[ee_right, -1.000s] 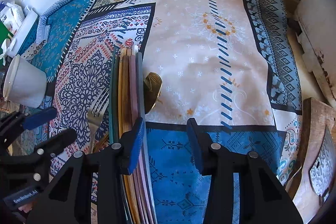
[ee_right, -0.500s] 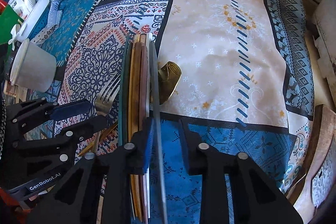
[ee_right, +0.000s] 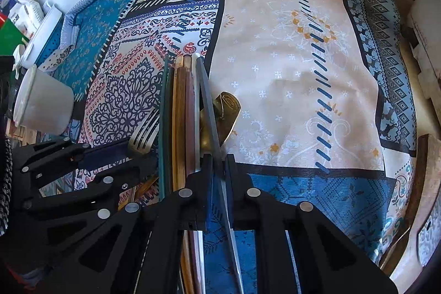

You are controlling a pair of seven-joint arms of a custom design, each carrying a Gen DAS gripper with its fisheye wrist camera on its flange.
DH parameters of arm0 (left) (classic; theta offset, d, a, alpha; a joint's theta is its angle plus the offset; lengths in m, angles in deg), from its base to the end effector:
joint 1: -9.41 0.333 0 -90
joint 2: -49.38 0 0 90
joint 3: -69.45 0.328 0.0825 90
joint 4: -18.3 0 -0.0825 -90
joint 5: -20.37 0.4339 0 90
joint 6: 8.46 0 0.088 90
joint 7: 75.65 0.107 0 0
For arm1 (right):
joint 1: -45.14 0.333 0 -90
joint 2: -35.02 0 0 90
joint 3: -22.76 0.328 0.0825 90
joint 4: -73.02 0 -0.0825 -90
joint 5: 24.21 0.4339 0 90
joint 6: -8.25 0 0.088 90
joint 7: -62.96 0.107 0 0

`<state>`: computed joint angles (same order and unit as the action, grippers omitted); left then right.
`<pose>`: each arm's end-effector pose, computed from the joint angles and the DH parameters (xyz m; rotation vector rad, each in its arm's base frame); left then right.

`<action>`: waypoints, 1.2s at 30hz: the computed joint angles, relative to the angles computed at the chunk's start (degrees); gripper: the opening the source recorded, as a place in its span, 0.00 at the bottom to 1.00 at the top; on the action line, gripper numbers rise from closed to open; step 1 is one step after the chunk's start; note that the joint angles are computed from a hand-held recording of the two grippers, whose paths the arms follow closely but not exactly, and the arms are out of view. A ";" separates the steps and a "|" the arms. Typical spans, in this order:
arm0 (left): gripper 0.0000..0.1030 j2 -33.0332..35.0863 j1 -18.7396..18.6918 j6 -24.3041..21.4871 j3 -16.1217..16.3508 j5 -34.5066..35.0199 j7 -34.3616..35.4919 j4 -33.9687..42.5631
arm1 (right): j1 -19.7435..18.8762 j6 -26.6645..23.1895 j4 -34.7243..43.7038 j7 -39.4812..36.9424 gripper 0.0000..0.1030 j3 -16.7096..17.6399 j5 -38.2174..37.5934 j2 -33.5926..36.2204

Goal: Organize utensils
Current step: 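Grasp the silver fork with the left tool while the right tool grasps a grey stick from the pile, then carry the fork and grey stick with both tools over the white cup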

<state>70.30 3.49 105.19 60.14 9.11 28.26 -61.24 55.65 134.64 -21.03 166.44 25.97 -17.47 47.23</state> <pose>0.7210 -0.1889 0.5330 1.6617 -2.5996 0.5266 0.6887 0.1690 0.5242 -1.9127 2.0153 -0.1161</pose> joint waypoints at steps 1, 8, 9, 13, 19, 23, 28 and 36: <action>0.23 -0.04 -0.15 0.26 -0.02 0.28 0.19 -0.10 | 0.04 0.34 -0.38 0.34 0.07 -0.04 -0.05 -0.33; 0.23 -0.80 0.48 0.89 -0.19 -1.17 2.25 -0.77 | 0.15 2.41 -3.86 2.40 0.06 -0.39 -0.47 -3.43; 0.23 -1.49 0.93 1.17 -0.16 -1.86 2.73 -1.50 | 0.15 2.63 -4.34 2.74 0.06 -0.44 -0.44 -3.94; 0.23 -4.15 1.97 2.83 -0.15 -4.13 3.99 -4.01 | 0.35 4.25 -6.48 4.66 0.06 -0.70 -1.24 -6.28; 0.23 -8.79 3.06 5.53 0.28 -6.92 4.83 -7.67 | 1.02 7.32 -9.21 8.37 0.06 -0.90 -4.23 -9.83; 0.23 -12.08 3.74 7.40 0.62 -8.89 6.28 -10.19 | 1.61 8.77 -9.76 10.70 0.06 -0.77 -7.18 -11.35; 0.23 -16.06 4.44 9.27 1.26 -11.56 8.43 -13.19 | 2.30 10.52 -10.28 13.60 0.06 -0.51 -9.96 -13.06; 0.23 -19.54 5.49 12.51 2.51 -15.70 11.15 -15.13 | 3.45 13.12 -8.02 17.45 0.06 0.19 -14.73 -13.46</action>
